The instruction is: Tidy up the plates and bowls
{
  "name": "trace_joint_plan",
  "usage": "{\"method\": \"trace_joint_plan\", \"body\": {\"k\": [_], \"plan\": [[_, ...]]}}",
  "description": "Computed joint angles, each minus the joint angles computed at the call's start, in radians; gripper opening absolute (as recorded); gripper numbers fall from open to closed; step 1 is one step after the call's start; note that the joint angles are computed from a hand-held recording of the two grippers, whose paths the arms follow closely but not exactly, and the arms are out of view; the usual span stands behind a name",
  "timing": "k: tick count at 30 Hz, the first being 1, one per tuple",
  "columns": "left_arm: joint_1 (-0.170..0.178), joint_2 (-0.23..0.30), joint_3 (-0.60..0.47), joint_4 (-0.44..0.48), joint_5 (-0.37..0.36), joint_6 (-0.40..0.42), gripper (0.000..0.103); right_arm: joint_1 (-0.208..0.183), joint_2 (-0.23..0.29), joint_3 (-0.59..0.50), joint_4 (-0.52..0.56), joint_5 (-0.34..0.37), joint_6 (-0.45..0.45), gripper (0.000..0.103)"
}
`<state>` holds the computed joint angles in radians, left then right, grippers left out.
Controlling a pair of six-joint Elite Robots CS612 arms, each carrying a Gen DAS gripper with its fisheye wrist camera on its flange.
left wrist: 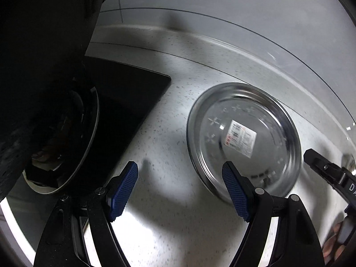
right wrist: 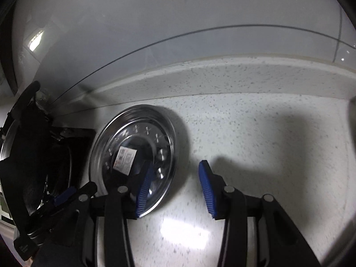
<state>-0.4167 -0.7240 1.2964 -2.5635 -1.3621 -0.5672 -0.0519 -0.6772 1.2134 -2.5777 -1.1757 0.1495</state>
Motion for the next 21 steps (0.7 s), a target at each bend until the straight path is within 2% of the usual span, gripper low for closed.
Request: {"method": "trace_joint_plan", "body": {"k": [7,10,12,15,18,20,21], "plan": [[0.007,0.015,-0.013,-0.009,-0.017,-0.019,0.072,0.010,0.024,-0.042,0.015,-0.009,-0.041,0.039],[0.009,0.028,-0.034,0.007,-0.021,-0.037,0.071,0.014,0.035,-0.064,0.034,-0.019,-0.057,0.032],[0.012,0.038,-0.046,0.009,-0.035,-0.044,0.071,0.016,0.042,-0.078,0.050,-0.019,-0.069,0.024],[0.014,0.056,-0.068,0.004,-0.025,-0.033,0.071,0.020,0.052,-0.097,0.072,-0.029,-0.081,0.019],[0.020,0.064,-0.071,-0.033,-0.052,-0.036,0.070,0.021,0.061,-0.107,0.082,-0.026,-0.084,0.015],[0.018,0.068,-0.075,-0.043,-0.042,-0.023,0.062,0.020,0.062,-0.107,0.093,-0.026,-0.096,0.007],[0.017,0.071,-0.079,-0.044,-0.031,-0.011,0.055,0.018,0.062,-0.104,0.090,-0.017,-0.098,0.008]]}}
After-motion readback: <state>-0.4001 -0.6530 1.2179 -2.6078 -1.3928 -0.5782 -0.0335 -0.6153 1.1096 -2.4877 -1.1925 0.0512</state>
